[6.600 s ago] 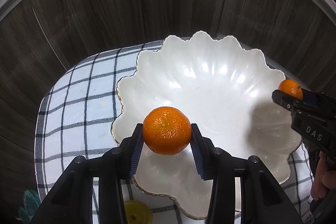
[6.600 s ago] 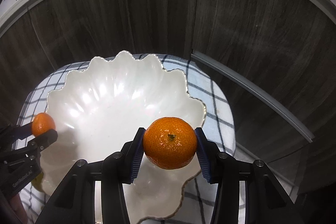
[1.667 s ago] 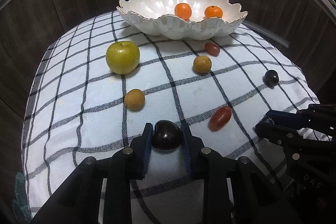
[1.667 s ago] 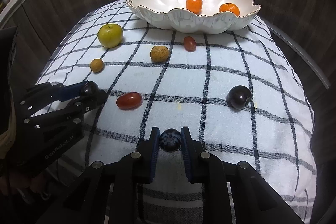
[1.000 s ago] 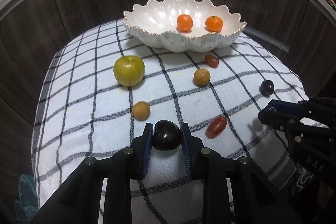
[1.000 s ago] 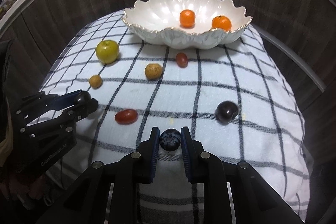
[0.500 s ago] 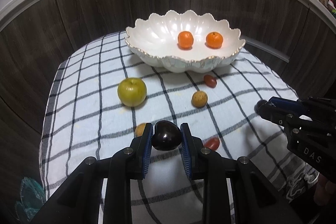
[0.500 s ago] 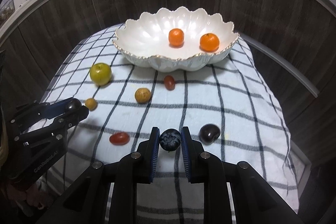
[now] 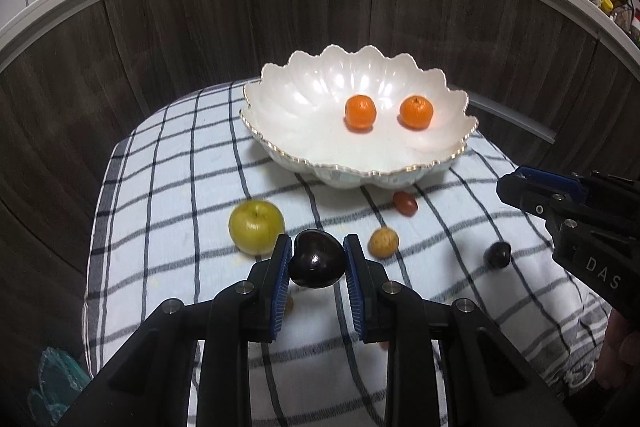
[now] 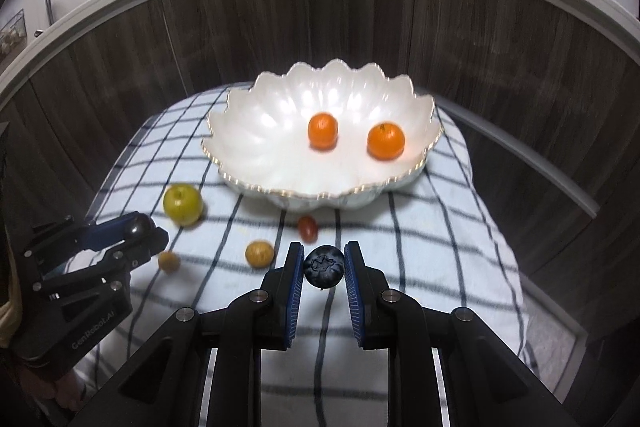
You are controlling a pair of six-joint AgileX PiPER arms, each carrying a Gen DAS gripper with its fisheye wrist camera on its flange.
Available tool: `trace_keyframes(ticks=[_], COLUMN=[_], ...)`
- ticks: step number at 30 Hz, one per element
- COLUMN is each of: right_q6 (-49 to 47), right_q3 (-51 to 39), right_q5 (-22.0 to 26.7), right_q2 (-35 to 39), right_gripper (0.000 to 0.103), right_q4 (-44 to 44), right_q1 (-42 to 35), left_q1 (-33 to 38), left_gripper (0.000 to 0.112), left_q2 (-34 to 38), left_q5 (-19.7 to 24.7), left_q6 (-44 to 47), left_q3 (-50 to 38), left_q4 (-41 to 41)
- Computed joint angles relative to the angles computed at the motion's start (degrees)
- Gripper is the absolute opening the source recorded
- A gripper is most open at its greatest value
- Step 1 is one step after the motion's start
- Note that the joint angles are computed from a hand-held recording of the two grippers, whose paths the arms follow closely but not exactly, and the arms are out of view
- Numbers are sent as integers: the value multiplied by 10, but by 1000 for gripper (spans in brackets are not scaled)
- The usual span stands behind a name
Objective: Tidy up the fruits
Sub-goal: 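Carry the dark plum and blueberry over the white bowl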
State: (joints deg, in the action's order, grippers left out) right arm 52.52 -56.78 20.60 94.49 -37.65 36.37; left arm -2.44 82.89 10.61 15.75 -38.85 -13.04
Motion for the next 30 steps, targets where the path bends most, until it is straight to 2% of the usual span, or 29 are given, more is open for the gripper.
trace_keyframes(ticks=[16, 30], right_q6=[-95, -209], right_q3=[-95, -204], right_q5=[12, 33], right_q2=[47, 123], right_gripper=[22, 22], right_q4=[63, 183], right_q1=[-48, -93], left_q1=[-12, -9], left_gripper=[27, 27], left_q2=[84, 176], left_q5=[32, 58], left_q6=[-67, -98], left_q3=[-132, -241], left_q4=[50, 76])
